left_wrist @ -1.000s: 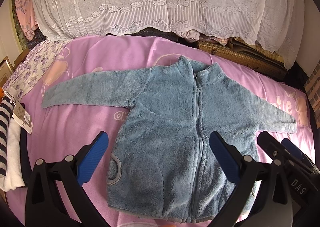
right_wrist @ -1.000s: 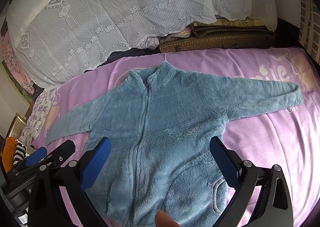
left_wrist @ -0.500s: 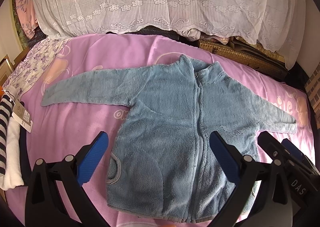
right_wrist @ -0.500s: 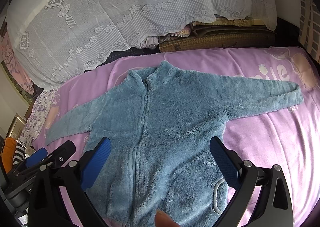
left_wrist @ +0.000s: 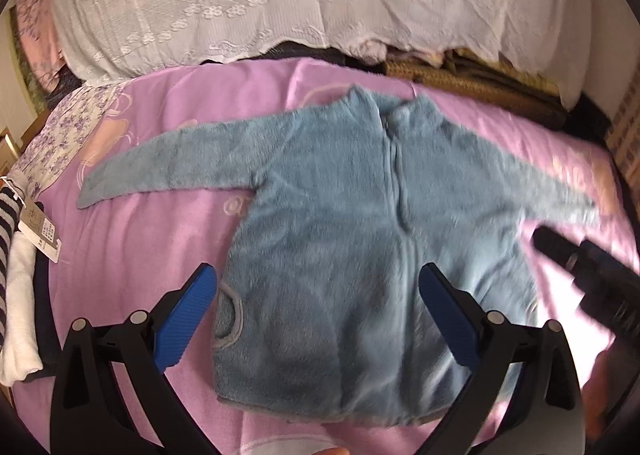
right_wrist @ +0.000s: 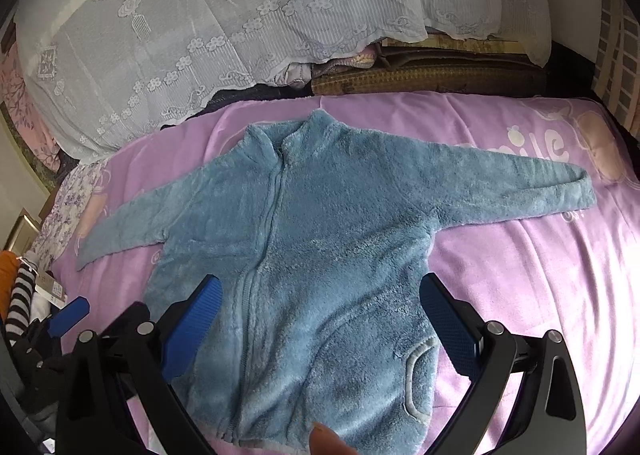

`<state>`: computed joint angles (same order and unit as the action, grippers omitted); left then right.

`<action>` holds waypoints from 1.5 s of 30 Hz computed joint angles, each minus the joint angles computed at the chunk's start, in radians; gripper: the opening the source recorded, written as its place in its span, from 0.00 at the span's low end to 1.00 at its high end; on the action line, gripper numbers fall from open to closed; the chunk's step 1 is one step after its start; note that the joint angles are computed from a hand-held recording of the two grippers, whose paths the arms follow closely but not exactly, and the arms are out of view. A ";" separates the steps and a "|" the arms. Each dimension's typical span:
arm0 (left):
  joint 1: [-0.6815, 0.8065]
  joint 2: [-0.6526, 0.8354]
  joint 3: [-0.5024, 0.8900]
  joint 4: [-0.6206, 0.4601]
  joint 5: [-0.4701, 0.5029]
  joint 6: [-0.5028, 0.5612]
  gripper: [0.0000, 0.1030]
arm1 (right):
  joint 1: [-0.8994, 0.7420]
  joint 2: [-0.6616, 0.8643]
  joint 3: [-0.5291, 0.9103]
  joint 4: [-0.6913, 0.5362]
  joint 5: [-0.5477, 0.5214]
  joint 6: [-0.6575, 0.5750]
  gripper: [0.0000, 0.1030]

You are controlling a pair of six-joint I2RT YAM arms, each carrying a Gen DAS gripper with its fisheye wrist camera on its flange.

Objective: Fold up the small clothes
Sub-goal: 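Grasp the sleeve cuff of the blue jacket with the right gripper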

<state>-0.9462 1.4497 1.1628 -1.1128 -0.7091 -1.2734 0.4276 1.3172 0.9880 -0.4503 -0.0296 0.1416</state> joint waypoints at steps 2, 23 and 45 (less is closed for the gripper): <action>-0.016 0.012 -0.072 0.011 0.000 -0.054 0.96 | -0.022 -0.023 -0.053 0.027 -0.020 -0.018 0.97; -0.028 -0.064 -0.430 0.372 0.133 -0.157 0.96 | -0.439 0.012 -0.432 0.295 -0.296 -0.228 0.97; 0.018 0.309 0.208 0.246 0.074 0.202 0.96 | -0.849 0.755 0.458 0.247 -0.784 0.371 0.95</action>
